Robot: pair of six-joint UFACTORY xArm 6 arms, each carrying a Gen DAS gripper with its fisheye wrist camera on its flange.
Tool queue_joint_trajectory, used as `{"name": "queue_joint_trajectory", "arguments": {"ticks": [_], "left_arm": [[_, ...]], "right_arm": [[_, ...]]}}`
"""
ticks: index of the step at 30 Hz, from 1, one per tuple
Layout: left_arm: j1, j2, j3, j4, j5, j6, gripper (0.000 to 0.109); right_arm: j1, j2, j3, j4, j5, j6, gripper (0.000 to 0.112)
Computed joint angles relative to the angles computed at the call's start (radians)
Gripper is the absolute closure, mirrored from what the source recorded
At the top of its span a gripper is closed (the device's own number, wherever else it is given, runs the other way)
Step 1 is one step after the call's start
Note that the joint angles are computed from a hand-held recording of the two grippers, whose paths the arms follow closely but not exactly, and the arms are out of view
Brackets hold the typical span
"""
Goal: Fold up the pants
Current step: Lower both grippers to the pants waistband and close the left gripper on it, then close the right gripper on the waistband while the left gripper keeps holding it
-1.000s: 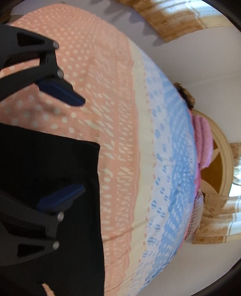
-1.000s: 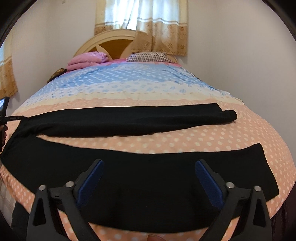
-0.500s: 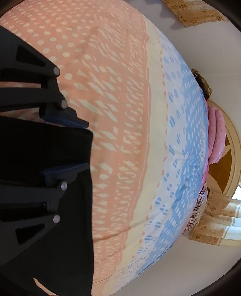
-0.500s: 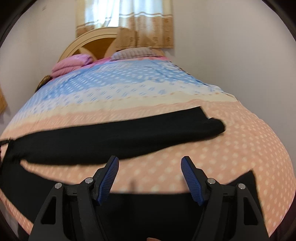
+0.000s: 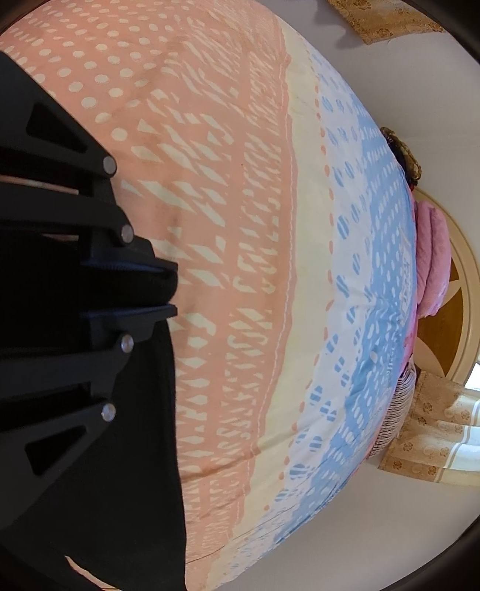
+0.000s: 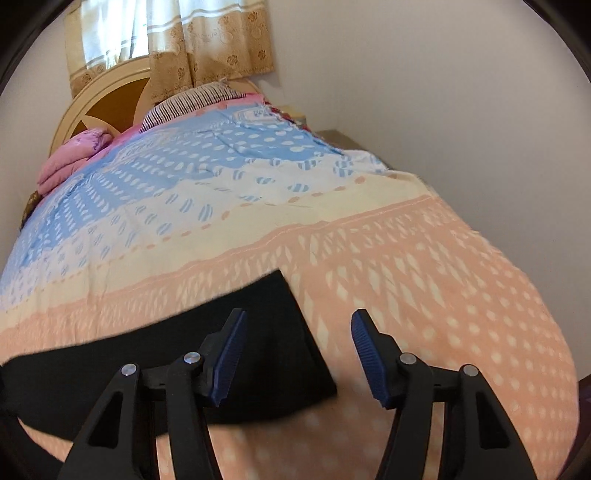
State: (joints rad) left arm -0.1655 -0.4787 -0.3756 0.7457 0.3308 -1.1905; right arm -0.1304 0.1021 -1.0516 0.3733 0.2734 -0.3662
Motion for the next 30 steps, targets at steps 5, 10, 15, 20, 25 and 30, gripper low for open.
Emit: {"name": "queue_joint_trajectory", "arguments": {"ticks": [5, 10, 15, 20, 25, 30], "left_arm": [[0.0, 0.014, -0.005, 0.035, -0.005, -0.03, 0.092], [0.001, 0.023, -0.012, 0.05, -0.003, -0.035, 0.092], [-0.019, 0.04, -0.039, 0.082, 0.036, -0.035, 0.087], [-0.034, 0.043, -0.053, 0.086, 0.044, 0.016, 0.097], [-0.023, 0.008, -0.035, 0.061, 0.026, 0.032, 0.097], [0.01, -0.057, 0.011, 0.05, -0.048, 0.035, 0.097]], "right_arm": [[0.0, 0.117, -0.151, -0.009, 0.101, 0.021, 0.052], [0.007, 0.197, -0.243, 0.018, 0.162, -0.006, 0.052], [0.016, 0.224, -0.272, 0.041, 0.221, -0.066, 0.072], [0.031, 0.202, -0.248, 0.048, 0.199, -0.116, 0.103], [0.053, 0.143, -0.191, 0.075, 0.12, -0.162, 0.105], [0.069, 0.054, -0.131, 0.234, 0.078, -0.299, 0.105]]}}
